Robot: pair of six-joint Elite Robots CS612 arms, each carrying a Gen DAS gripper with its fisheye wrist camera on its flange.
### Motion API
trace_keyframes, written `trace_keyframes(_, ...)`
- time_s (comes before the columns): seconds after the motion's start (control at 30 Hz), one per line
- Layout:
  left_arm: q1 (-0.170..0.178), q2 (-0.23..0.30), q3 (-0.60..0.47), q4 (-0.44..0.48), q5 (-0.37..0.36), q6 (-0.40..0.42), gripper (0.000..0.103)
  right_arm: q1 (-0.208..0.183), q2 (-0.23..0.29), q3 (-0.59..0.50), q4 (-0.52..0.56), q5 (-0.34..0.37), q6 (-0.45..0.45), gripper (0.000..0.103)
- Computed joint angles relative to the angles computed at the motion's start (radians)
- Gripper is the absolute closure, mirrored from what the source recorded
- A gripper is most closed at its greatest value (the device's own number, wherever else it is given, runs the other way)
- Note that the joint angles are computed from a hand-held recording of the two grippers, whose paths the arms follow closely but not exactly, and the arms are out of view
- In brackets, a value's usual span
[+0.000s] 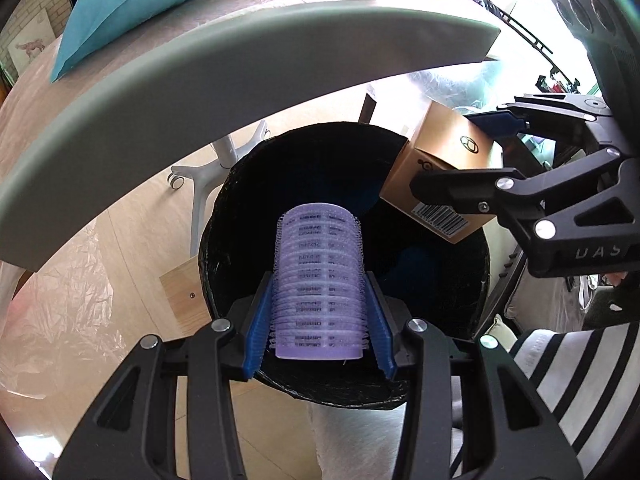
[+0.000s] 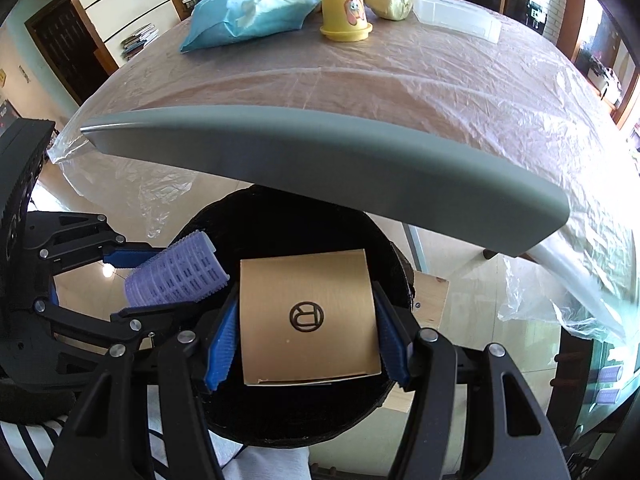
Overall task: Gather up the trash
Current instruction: 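Carry the roller and box to the black bin with both tools, then open both tools to drop the roller and box into the bin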
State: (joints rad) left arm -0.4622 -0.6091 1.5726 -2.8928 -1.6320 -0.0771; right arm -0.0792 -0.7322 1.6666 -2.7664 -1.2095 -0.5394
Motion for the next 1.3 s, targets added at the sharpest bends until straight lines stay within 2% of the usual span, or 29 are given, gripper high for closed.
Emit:
trace_keyframes(0.8,-0.003,0.006,-0.014,0.021,0.022,0.022,0.057,0.003,0.003,-0.019,0.041,-0.002,0.006,0.044)
trace_keyframes(0.83,-0.005,0.005,-0.013,0.019,0.028,0.022,0.056,0.003,0.003,-0.019,0.039,-0.005,0.011,0.042)
trace_keyframes(0.9,-0.003,0.003,-0.012,0.019,0.018,0.022,0.039,0.001,0.003,-0.017,0.033,-0.009,0.027,0.032)
trace_keyframes(0.93,-0.005,0.001,-0.009,0.014,0.023,0.024,0.036,-0.002,0.002,-0.015,0.031,-0.001,0.034,0.029)
trace_keyframes(1.1,-0.009,-0.011,0.01,0.004,0.042,0.035,0.034,-0.012,-0.014,0.001,0.027,0.011,0.036,0.027)
trace_keyframes(1.23,-0.01,-0.039,0.042,-0.023,0.05,0.027,0.034,-0.03,-0.052,0.038,-0.01,0.041,0.022,0.026)
trace_keyframes(1.27,-0.01,-0.049,0.053,-0.042,0.051,0.026,0.032,-0.036,-0.066,0.051,-0.035,0.054,0.016,0.026)
trace_keyframes(1.3,-0.009,-0.063,0.07,-0.07,0.047,0.026,0.021,-0.04,-0.077,0.063,-0.062,0.063,0.015,0.022)
